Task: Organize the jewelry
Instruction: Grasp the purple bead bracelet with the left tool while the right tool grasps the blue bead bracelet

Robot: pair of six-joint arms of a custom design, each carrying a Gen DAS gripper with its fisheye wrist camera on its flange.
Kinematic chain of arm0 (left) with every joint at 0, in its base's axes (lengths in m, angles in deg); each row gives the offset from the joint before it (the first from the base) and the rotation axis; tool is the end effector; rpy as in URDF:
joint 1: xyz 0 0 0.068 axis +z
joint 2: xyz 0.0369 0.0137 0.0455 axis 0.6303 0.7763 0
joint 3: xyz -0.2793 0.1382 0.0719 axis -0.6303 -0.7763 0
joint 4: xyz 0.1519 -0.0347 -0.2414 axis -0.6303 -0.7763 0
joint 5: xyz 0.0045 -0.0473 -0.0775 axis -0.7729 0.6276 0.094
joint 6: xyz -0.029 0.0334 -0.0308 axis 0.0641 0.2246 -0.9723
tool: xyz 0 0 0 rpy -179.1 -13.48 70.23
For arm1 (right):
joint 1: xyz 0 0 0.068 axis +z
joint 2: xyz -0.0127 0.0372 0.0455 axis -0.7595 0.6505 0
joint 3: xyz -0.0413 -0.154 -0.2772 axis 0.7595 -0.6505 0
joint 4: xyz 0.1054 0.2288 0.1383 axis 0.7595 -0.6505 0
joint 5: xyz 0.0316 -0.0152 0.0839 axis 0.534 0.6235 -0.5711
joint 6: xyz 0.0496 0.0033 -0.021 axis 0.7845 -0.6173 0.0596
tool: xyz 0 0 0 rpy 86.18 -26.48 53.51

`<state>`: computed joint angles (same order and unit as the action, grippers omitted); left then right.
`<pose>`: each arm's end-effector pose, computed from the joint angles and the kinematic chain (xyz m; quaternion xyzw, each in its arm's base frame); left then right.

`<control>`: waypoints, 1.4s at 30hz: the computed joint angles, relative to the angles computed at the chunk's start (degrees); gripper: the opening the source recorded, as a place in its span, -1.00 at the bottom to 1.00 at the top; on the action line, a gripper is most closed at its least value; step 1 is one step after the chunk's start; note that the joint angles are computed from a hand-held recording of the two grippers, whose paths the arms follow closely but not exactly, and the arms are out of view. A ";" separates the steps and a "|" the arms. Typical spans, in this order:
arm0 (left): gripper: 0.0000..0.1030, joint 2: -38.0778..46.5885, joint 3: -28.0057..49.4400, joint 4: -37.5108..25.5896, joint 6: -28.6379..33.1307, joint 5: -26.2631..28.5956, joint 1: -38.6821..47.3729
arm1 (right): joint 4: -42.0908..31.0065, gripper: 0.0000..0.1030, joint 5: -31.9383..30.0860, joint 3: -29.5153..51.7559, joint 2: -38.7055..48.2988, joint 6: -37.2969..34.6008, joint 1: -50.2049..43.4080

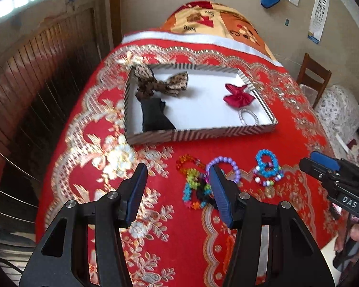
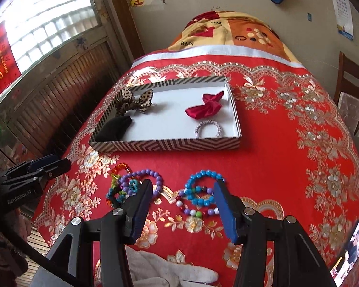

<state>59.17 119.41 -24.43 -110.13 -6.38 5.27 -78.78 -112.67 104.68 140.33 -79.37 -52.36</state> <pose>0.2220 -0.1348 0.3200 -0.0952 0.9482 -0.0298 0.3015 0.2858 0.0014 0.2989 -0.1834 0.9219 0.1733 0.2941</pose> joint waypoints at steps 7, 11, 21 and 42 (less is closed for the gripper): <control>0.04 1.10 -1.59 1.91 0.11 6.46 3.52 | 1.18 -0.02 0.20 -2.24 2.42 -2.69 -3.33; 0.04 3.66 -0.29 3.00 2.06 9.20 5.05 | 2.60 -0.04 0.64 -2.15 5.07 -3.90 -4.32; 0.04 17.00 7.49 3.54 8.56 14.38 6.80 | 5.27 -0.18 3.10 2.24 14.54 -6.14 -2.28; -0.78 31.12 16.10 0.64 20.10 15.97 5.44 | 8.32 -0.85 5.71 4.95 21.30 -10.76 1.01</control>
